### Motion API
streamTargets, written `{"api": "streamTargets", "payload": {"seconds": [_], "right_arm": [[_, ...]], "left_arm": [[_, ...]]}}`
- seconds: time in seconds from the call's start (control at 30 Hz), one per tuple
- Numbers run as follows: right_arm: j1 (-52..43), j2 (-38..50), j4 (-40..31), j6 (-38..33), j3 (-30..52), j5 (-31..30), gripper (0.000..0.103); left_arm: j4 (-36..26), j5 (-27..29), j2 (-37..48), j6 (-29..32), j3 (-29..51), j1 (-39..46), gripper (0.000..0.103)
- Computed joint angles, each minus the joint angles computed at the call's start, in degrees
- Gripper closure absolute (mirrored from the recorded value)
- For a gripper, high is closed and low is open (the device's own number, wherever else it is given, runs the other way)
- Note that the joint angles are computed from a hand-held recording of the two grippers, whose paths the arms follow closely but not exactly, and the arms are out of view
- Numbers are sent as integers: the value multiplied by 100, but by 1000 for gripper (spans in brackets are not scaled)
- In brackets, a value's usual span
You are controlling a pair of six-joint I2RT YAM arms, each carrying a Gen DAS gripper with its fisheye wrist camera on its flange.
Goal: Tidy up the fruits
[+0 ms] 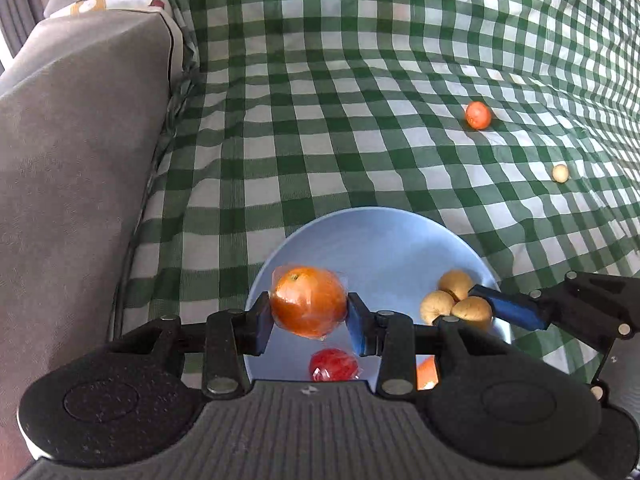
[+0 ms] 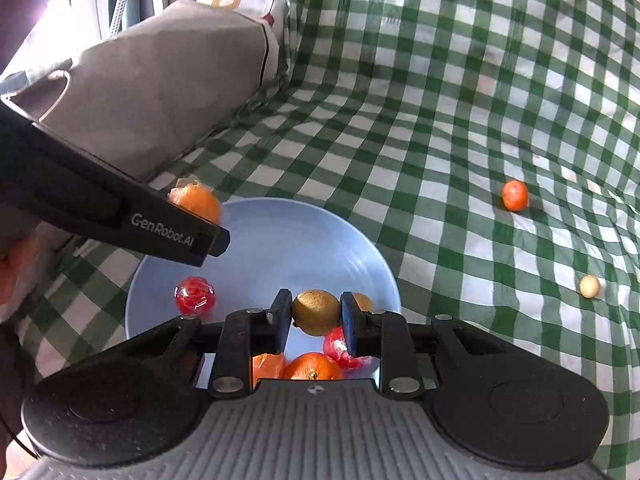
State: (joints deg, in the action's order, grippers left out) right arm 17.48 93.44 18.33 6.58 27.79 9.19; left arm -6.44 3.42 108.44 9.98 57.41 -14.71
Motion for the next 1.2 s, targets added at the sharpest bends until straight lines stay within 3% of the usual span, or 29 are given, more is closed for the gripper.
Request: {"api": "streamTargets", "payload": {"seconds": [0.07,0.1,0.13,0.17,0.23,0.33,0.43,0.57,0.77,0.93,1.2], "right_arm": [[-22,73,-23,-82,79,-102,74],[-32,41,-145,-124,128,-160,65],[-11,-72,-244,-117,116,-134,53],[15,-229,-357,-81,84,-71,47],[133,-737,-828,68,7,115,28],[439,-1737,-1804,426,-119,505,13],[933,-2849,-2860,1040,-246,925,6],[1855,-3843,-4169,2213,-217,1578,5],[3518,-4434,-5675,4103,-4,2832,5],[4553,-4375,-6470,5255,262,3430,5],[5672,-3958,-7372,6523,622,3952,4]], "left_arm": [[210,-74,-197,91,-190,-8,6],[364,-189,-368,61,-358,-28,0],[569,-253,-613,41,-594,-26,0],[576,-264,-839,65,-725,-10,0],[163,-249,-1203,72,-773,21,0],[-525,-286,-1833,-107,-936,79,0],[-1163,-441,-2262,-222,-1091,128,0],[-1680,-437,-3124,-167,-1557,258,0],[-2233,-529,-4452,-23,-2097,285,0],[-2763,-366,-5088,-95,-2162,379,0],[-3224,-395,-5788,-128,-2219,231,0]]}}
